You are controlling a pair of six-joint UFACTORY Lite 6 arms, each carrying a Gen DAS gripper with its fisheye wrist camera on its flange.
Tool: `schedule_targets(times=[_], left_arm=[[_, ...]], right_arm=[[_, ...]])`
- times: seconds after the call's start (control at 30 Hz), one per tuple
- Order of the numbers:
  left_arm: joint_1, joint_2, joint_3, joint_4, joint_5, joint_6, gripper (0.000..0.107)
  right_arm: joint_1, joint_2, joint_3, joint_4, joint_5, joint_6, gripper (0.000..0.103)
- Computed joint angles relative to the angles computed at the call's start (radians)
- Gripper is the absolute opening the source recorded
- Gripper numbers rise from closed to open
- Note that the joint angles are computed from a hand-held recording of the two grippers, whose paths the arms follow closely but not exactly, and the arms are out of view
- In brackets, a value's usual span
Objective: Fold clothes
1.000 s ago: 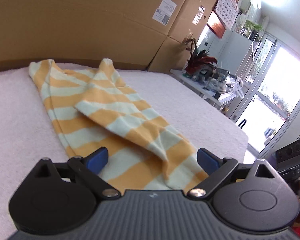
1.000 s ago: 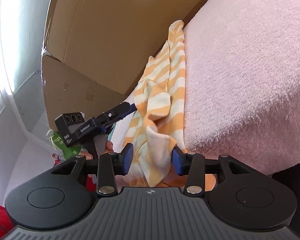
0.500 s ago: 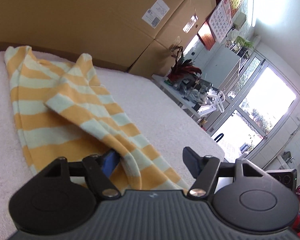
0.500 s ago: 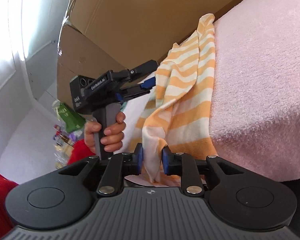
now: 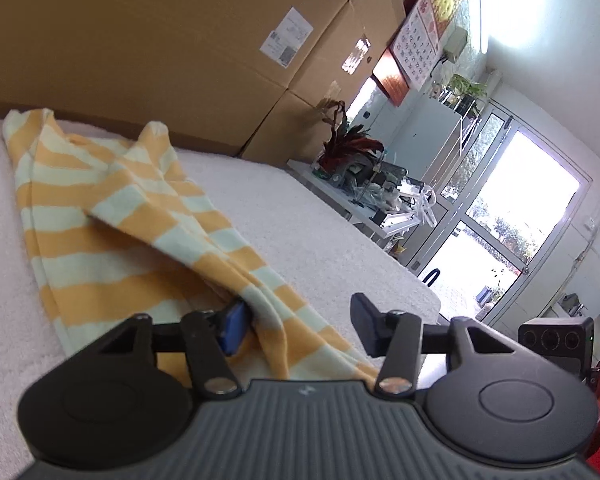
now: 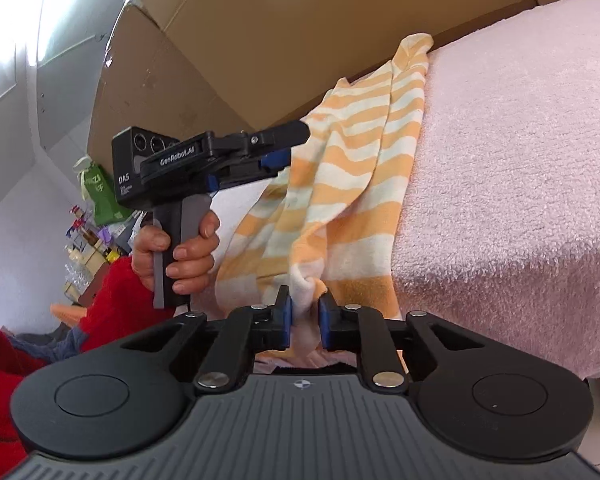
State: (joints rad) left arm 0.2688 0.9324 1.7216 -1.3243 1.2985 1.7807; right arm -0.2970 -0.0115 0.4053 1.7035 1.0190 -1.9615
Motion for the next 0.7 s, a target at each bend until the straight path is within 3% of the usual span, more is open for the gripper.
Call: schedule_targets(times=[0.13,0.17,0.23,0.3,0.37,0.53,0.7], left_arm=[[-0.018,0.002,0.0,0.037,-0.094,-0.034,0.053],[-0.015,0.004,0.0,0.032,-0.093,-0.035,0.064],[-0.006,0.009,0.0,0.018,-0.08,-0.027,0.072],[0.002,0.022,0.01,0.012,-0.06,-0.033,0.073],[0.011,0.038,0.025,0.005,-0.035,-0.045,0.075],[0.029,0.084,0.082,-0.001,0.009,-0.106,0.077],[0.024,0.078,0.073,-0.002,0.006,-0.104,0.08]], right_arm=[[0.022,-0.091,-0.001,-0.158,-0.083,0.045,0.02],[0.019,-0.122,-0.004,-0.181,-0.091,0.045,0.02],[-0.03,-0.167,-0.006,-0.197,-0.034,0.022,0.02],[-0.1,-0.135,0.019,-0.132,0.081,0.003,0.022],[-0.111,-0.076,0.058,-0.023,0.116,0.016,0.022],[-0.001,0.099,0.175,0.124,-0.031,0.015,0.024],[0.033,0.138,0.163,0.139,-0.025,-0.024,0.025]])
